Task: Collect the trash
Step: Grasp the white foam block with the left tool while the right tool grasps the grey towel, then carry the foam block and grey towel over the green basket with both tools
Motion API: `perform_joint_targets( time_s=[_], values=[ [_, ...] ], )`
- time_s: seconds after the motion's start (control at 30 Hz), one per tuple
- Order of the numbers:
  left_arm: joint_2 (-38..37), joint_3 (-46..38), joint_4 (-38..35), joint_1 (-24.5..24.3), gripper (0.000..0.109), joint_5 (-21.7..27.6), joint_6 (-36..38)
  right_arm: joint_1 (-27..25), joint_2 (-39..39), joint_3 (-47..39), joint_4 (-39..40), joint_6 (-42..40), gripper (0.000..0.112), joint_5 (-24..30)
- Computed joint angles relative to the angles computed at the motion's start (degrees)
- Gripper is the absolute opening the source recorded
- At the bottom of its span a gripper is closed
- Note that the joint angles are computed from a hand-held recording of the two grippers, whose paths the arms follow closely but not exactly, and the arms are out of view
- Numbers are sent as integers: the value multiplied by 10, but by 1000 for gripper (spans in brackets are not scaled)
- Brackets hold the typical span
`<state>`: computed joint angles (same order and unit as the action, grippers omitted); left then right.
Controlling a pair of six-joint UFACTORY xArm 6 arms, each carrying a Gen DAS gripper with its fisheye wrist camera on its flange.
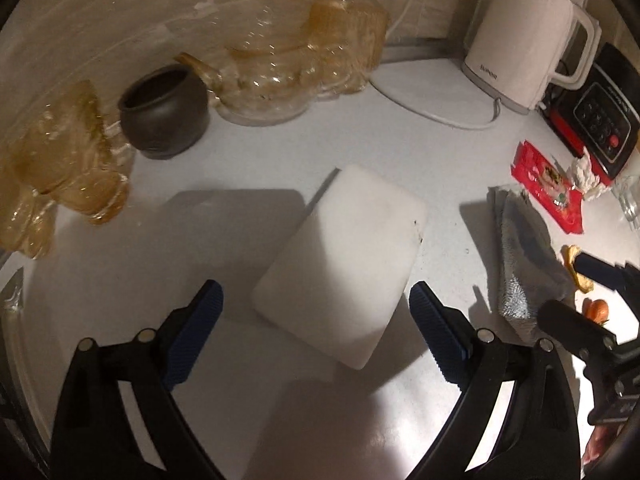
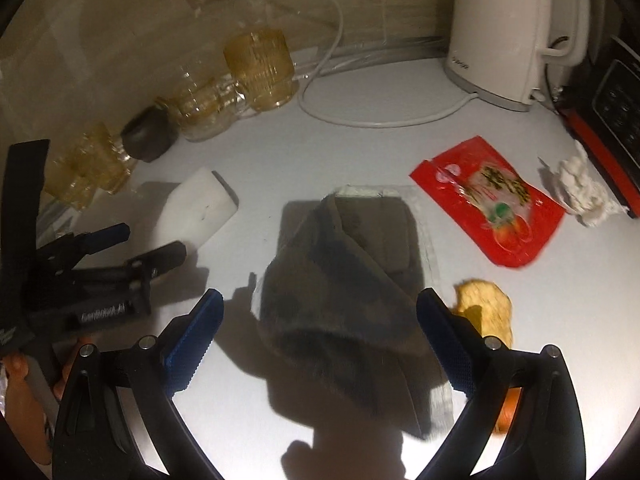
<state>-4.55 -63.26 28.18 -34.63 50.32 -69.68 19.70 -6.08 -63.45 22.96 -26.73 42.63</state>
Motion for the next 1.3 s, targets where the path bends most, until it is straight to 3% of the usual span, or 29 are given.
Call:
perform_joint_targets(
  time_s=[0.3, 0.4, 0.57, 0.63, 0.73, 1.03, 1.3],
  values=[
    [30, -18, 11, 2, 90, -19, 19, 9, 49, -33, -18, 10, 94, 1],
    [33, -21, 21, 1, 78, -20, 25, 13, 52, -33, -30, 13, 87, -7],
    [32, -23, 51, -7, 70, -15, 12, 17, 50, -32, -38, 7, 56, -13],
    [28, -19, 63, -12, 69, -13, 2, 17, 50, -33, -31, 1, 37, -10],
    [21, -17, 77, -19, 68, -4, -14, 18, 45, -31, -29, -3, 28, -8],
    [-15, -26, 91, -66, 68, 51, -47, 8, -22, 4, 4, -26, 19, 2],
    [-35, -55, 97, -163, 68, 109, -81, -42, -182, 92, 53, -67, 19, 51]
  ],
)
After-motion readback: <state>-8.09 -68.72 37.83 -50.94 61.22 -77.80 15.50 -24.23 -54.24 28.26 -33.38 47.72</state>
